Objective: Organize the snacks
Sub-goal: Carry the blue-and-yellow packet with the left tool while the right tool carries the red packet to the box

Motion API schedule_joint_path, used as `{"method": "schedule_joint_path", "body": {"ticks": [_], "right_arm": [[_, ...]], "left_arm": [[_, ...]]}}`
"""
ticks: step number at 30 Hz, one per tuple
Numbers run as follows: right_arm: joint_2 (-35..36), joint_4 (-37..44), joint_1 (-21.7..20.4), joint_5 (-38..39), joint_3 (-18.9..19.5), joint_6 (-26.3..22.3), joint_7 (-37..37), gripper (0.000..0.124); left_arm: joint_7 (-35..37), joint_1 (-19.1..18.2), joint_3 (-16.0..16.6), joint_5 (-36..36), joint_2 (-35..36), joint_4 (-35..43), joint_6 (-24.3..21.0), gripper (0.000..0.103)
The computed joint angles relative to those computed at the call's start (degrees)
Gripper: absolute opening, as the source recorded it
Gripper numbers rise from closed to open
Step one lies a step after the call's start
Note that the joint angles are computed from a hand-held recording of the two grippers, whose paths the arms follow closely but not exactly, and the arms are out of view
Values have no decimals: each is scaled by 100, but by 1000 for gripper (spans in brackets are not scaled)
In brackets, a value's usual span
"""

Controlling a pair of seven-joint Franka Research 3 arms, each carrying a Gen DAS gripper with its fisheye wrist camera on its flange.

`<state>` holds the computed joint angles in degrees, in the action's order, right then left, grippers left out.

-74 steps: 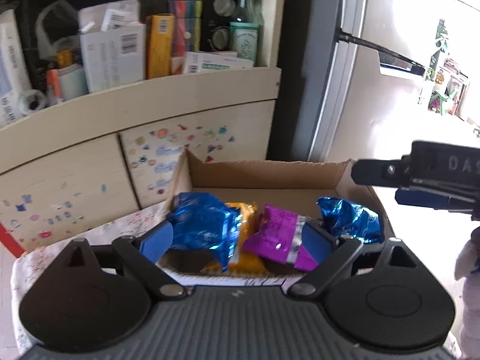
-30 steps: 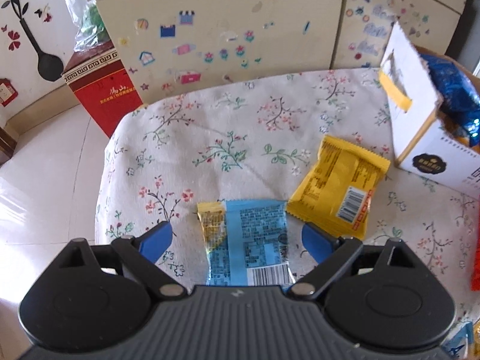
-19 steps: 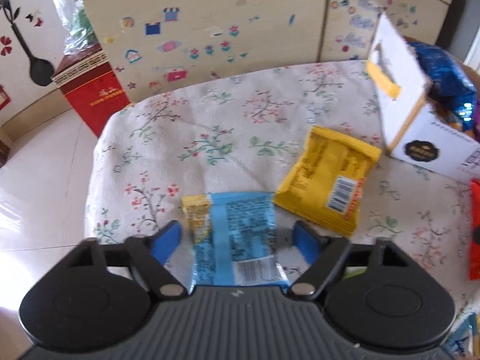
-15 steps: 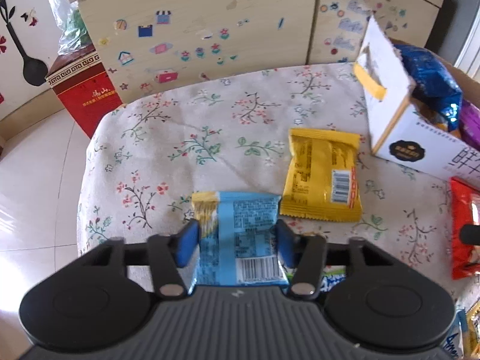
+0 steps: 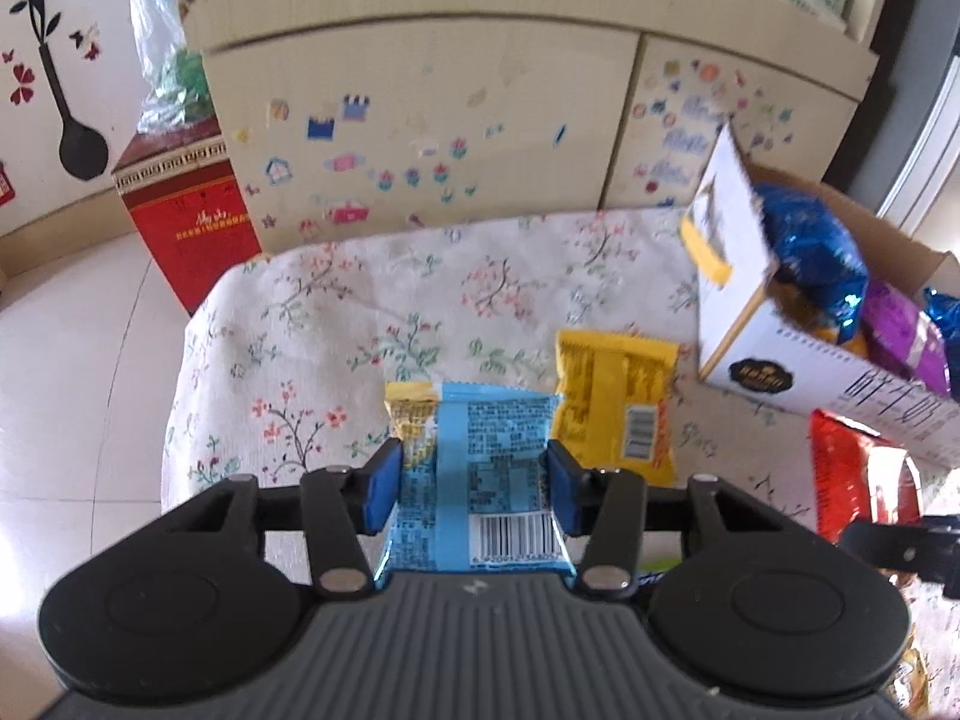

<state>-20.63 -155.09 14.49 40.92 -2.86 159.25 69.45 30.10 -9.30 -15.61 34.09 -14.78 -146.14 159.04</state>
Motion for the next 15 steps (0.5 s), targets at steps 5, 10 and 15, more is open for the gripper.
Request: {"method": "schedule_joint_path", "body": {"ticks": [5,10,15], "right_arm": [[16,14,184,272,-41,53,-318,72],[-144,-58,230,439,-96,93,-575,72],[-424,-147,380,663,-201,396,-953,72]], "left_arm": [[-184,55,-109,277,-91,49,83,49],[-689,226,-372,964,-159,193,-35,49],[-1272,270,-473,1595,-178,360,4,49]]}}
